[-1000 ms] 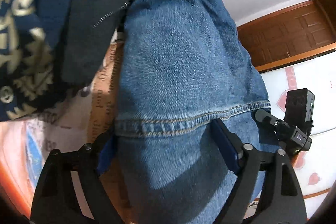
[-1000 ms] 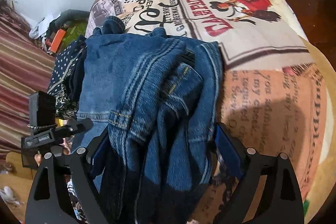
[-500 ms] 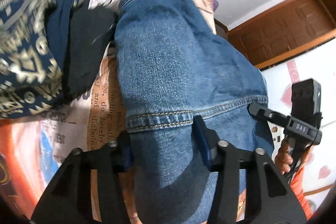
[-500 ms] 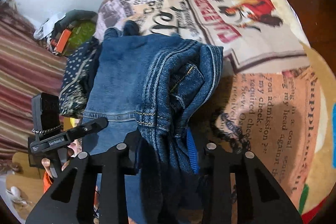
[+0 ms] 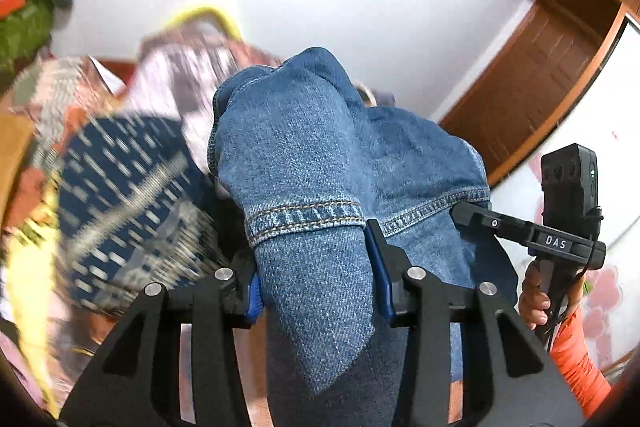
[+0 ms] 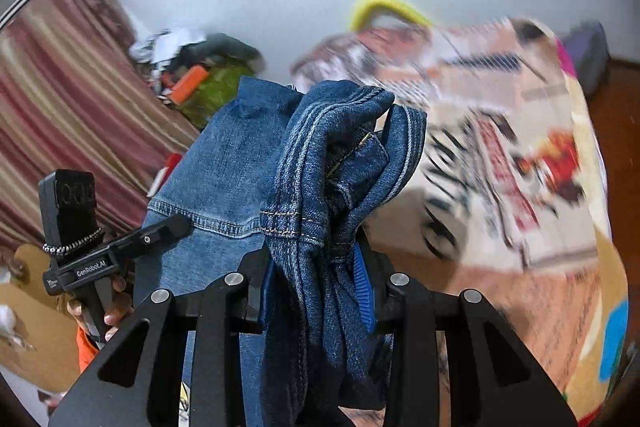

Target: Fold large clothes

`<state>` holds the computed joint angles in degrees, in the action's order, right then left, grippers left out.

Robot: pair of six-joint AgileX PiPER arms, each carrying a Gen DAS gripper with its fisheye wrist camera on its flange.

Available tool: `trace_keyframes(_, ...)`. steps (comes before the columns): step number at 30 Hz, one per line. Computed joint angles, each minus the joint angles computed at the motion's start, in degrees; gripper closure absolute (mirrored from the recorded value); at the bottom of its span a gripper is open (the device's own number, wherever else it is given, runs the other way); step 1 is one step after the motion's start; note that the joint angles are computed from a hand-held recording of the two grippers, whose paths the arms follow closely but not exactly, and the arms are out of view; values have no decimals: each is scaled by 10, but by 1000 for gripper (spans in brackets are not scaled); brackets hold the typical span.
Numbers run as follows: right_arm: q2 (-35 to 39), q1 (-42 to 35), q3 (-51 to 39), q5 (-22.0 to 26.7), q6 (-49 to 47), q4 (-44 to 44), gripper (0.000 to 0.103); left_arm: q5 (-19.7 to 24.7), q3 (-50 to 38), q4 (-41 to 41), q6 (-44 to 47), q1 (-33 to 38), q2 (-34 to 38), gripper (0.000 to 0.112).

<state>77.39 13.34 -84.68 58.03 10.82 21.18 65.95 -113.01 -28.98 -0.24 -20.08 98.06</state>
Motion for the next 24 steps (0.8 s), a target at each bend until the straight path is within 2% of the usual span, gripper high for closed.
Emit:
trace_keyframes(1, 15, 13, -22, -5, 5, -6, 73, 13, 5, -12, 21, 35, -15, 69)
trace_keyframes(5, 94, 59, -121, -28, 10, -16, 73, 33, -62, -16, 36, 97, 1, 69)
trace_keyframes(10, 211, 93, -223, -57, 7, -1, 73, 30, -106, -8, 48, 156, 39, 69)
trace_keyframes(16, 360, 114, -306, -66, 20, -3, 73, -28, -55, 57, 61, 182, 105, 70)
trace_keyframes(18, 421, 125, -344, -54, 43, -36, 73, -58, -32, 116, 45, 176, 128, 71)
trace_keyframes(19, 451, 129, -371, -36, 59, -63, 73, -71, -16, 134, 46, 175, 137, 75)
trace_keyframes(21, 497, 138, -392, -24, 81, -102, 73, -85, 10, 125, 63, 182, 143, 77)
trace_keyframes(22, 497, 137, -371, -40, 80, -104, 72, -102, 33, 112, 74, 185, 134, 75)
trace_keyframes(24, 478, 135, -323, -82, 80, -105, 69, -110, 43, 105, 91, 185, 125, 74)
